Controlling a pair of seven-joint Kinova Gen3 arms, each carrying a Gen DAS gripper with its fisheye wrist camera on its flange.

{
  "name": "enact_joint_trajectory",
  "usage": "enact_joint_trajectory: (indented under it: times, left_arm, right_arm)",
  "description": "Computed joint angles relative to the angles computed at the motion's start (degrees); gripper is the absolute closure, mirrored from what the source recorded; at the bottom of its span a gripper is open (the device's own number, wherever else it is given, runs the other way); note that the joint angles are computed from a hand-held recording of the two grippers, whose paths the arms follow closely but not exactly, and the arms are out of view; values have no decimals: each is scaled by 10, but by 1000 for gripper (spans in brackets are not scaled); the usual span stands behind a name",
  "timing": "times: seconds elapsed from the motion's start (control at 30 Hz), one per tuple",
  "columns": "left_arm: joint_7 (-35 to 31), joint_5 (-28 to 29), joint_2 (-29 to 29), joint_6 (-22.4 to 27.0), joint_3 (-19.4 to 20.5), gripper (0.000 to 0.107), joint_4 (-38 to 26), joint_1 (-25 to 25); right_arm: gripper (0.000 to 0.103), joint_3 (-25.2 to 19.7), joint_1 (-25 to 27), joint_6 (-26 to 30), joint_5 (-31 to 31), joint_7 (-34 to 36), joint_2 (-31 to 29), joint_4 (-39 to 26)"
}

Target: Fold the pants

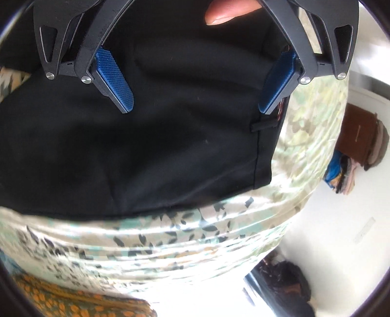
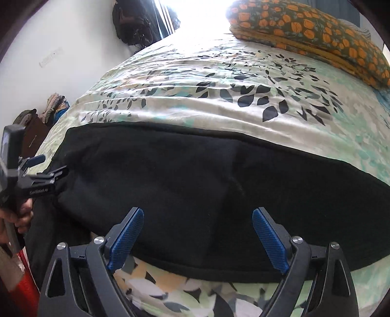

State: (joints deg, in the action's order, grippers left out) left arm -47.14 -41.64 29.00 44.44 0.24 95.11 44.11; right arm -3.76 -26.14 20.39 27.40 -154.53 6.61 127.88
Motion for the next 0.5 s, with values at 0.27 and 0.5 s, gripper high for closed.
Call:
enact_joint_trajectory:
  times: [0.27, 0.5]
  left_arm:
    - [26, -38, -70, -61, 11, 5, 45, -2]
    - [21, -38, 60, 18, -19, 5, -78, 11]
  right_arm:
    - [12, 4, 44, 36, -36, 47, -34, 45]
    - [11, -56, 139, 80, 33, 9, 34, -18]
